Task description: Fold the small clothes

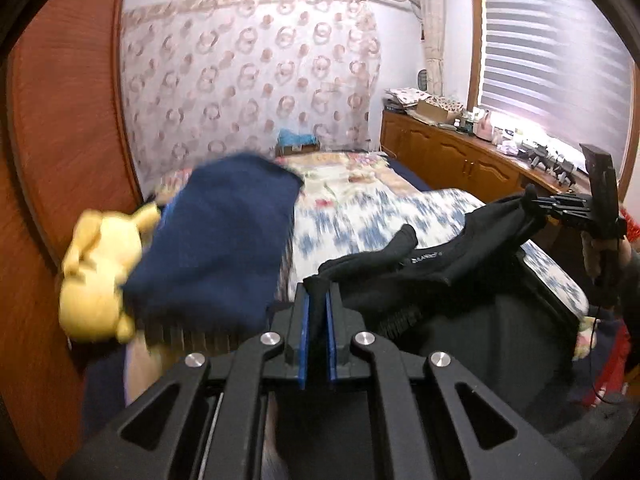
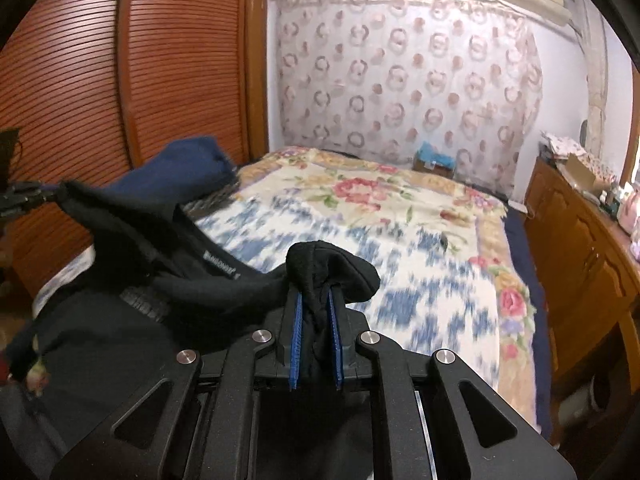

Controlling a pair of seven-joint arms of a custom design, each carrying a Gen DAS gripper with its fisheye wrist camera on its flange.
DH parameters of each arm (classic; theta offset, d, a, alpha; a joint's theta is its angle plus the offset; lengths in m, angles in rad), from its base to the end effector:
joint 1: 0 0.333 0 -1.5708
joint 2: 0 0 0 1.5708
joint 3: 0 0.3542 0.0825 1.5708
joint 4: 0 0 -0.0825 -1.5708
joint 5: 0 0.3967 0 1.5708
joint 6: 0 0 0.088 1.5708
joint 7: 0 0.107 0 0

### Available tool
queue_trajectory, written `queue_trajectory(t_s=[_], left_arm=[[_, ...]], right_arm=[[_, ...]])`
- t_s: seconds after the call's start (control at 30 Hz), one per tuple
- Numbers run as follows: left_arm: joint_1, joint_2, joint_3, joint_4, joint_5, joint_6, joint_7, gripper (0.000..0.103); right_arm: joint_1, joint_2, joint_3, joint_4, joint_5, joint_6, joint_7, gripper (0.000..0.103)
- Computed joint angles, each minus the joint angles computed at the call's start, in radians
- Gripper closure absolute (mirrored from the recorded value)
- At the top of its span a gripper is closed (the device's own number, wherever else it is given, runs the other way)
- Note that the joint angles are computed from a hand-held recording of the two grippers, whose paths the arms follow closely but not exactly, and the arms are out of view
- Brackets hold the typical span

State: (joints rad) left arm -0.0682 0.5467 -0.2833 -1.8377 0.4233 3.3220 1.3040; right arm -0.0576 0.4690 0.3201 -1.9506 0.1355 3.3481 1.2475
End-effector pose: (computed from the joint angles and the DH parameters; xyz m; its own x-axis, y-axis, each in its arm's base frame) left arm 0.6720 -0.2554 0.3810 -0.4430 -0.8941 0.0661 -0.5371 0.2057 -0.8181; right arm 0.6812 0.1365 0.3859 0.3131 -0.9493 0.0284 -0.5453 -0.2042 -0.8130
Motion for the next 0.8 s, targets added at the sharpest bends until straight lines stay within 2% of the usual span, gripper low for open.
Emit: queue_trajectory(t_s=[0.07, 0.13, 0.2, 0.23, 0.27, 0.33, 0.53, 0.6, 0.7, 0.8], left_arm=[[-0.007, -0.046, 0.03, -0.113, -0.019, 0.062, -0.034, 0.098], [0.029, -0.068, 0.01, -0.191, -0.002, 0.08, -0.089, 0.098], [-0.006, -0.104, 0.049, -0.273, -0.054, 0.117, -0.063, 0.098], [0.014, -0.117, 0.042, -0.301, -0.02, 0.125, -0.114, 0.098], [0.023, -0.127, 0.036, -0.321, -0.014, 0.133, -0.13, 0.098], [0.0, -0.154, 0.063, -0.355, -0.027, 0.151, -0.148, 0.098], [-0.076, -0.189, 0.136, -0.389, -0.064, 0.169, -0.12, 0.097], [-0.061, -0.187, 0.121, -0.382, -0.053, 0.167, -0.126, 0.094], [-0.107, -0.201, 0.155, -0.383, -0.092, 0.162, -0.104, 0.088], [-0.12, -0.214, 0.158, -0.386, -0.105, 0.176, -0.085, 0.075]], right_arm=[[-0.023, -0.055, 0.023, -0.105, 0.002, 0.022, 0.016, 0.094], [-0.088, -0.096, 0.085, -0.195, -0.025, 0.035, 0.054, 0.094], [-0.104, -0.127, 0.096, -0.259, -0.048, 0.041, 0.089, 0.094], [-0.131, -0.147, 0.12, -0.301, -0.067, 0.049, 0.115, 0.094], [-0.166, -0.158, 0.151, -0.327, -0.091, 0.051, 0.144, 0.094], [-0.226, -0.186, 0.206, -0.379, -0.138, 0.053, 0.202, 0.094], [-0.316, -0.24, 0.285, -0.458, -0.266, 0.034, 0.334, 0.093], [-0.256, -0.24, 0.224, -0.453, -0.269, 0.023, 0.331, 0.093], [-0.227, -0.234, 0.188, -0.441, -0.288, 0.011, 0.357, 0.092], [-0.234, -0.246, 0.193, -0.443, -0.319, 0.014, 0.375, 0.09]])
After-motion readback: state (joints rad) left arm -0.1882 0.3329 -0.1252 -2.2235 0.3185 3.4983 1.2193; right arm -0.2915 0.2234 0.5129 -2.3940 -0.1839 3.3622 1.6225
